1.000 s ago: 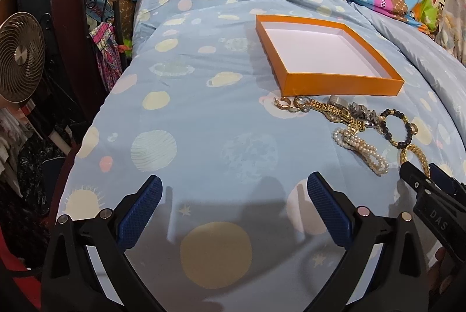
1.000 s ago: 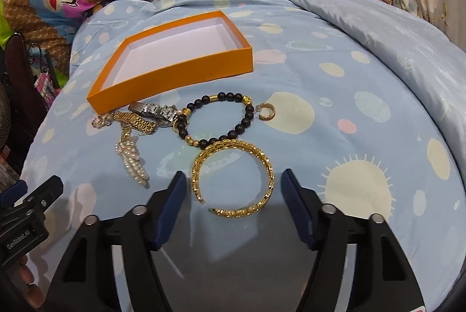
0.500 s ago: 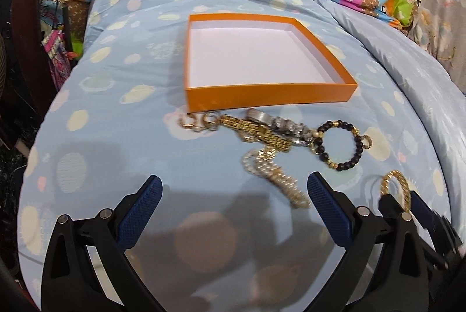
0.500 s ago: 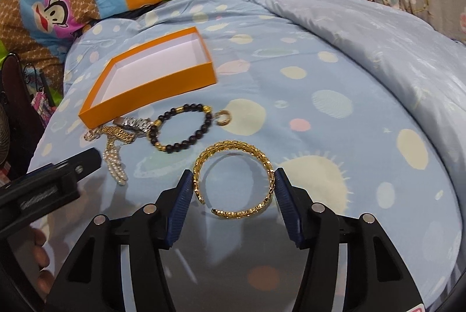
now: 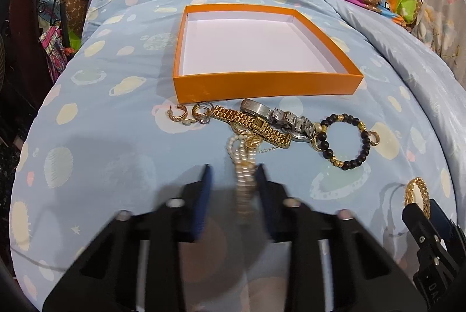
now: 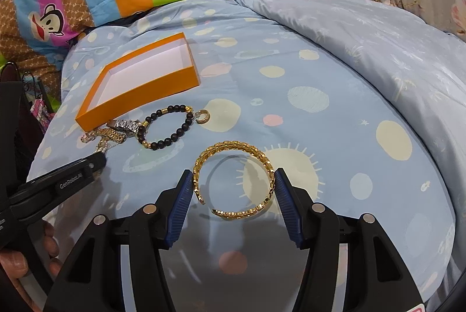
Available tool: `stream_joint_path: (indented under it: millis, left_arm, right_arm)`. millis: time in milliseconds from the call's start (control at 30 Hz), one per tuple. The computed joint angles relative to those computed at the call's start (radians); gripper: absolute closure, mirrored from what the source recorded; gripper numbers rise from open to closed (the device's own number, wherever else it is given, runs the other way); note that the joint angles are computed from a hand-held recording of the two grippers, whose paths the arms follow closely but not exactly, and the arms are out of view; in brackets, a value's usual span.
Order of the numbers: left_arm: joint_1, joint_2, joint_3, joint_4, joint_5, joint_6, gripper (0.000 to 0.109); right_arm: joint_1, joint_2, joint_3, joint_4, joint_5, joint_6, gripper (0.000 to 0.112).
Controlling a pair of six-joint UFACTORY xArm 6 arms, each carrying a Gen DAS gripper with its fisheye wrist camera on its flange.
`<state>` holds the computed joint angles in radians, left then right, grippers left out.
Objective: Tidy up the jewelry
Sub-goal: 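Grasp the pearl bracelet with the left tool while the right tool lifts the bangle, then carry both pieces into the orange box and open both tools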
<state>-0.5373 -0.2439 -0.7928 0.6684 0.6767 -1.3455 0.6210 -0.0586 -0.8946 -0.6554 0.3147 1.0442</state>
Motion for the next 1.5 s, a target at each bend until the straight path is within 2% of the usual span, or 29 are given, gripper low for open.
stream_joint_path:
  millis: [267, 433, 533, 700, 767, 800, 900, 1033, 1267, 1400, 1467, 1500]
  left_arm:
    - [0.017, -0.086, 0.055, 0.019, -0.057, 0.022, 0.097]
    - [0.039, -0.140, 0.035, 0.080, -0.065, 0.042, 0.097]
    - [0.071, -0.129, -0.016, 0.116, -0.078, 0.070, 0.097]
    - [0.148, -0.033, -0.136, 0.138, -0.119, 0.132, 0.097]
    - [0.189, 0.029, -0.190, 0.103, -0.149, 0.183, 0.096]
    - [0.215, 0.070, -0.214, 0.042, -0.187, 0.244, 0.096]
    - [0.249, 0.166, -0.279, -0.019, -0.211, 0.313, 0.096]
    - [0.272, 0.263, -0.340, -0.026, -0.215, 0.324, 0.096]
    - [0.299, 0.389, -0.426, -0.106, -0.215, 0.420, 0.096]
    - [0.306, 0.425, -0.449, -0.111, -0.206, 0.426, 0.095]
    - [0.311, 0.436, -0.456, -0.107, -0.196, 0.423, 0.092]
    - [0.312, 0.437, -0.457, -0.102, -0.194, 0.418, 0.085]
  right_arm:
    - [0.011, -0.017, -0.015, -0.008, -0.010, -0.010, 0.057]
    - [0.001, 0.024, -0.102, 0.062, -0.052, -0.110, 0.057]
    - [0.000, 0.102, -0.213, 0.156, -0.070, -0.231, 0.057]
    - [0.017, 0.299, -0.461, 0.408, -0.060, -0.518, 0.057]
    - [0.023, 0.387, -0.576, 0.489, -0.027, -0.601, 0.057]
    - [0.024, 0.439, -0.644, 0.529, -0.001, -0.643, 0.057]
    - [0.024, 0.571, -0.817, 0.597, 0.076, -0.701, 0.057]
    - [0.021, 0.723, -1.018, 0.675, 0.161, -0.753, 0.056]
    - [0.021, 0.901, -1.278, 0.633, 0.286, -0.736, 0.056]
    - [0.023, 0.959, -1.361, 0.603, 0.318, -0.730, 0.056]
    - [0.026, 0.966, -1.370, 0.571, 0.315, -0.723, 0.055]
    - [0.028, 0.971, -1.378, 0.558, 0.317, -0.720, 0.055]
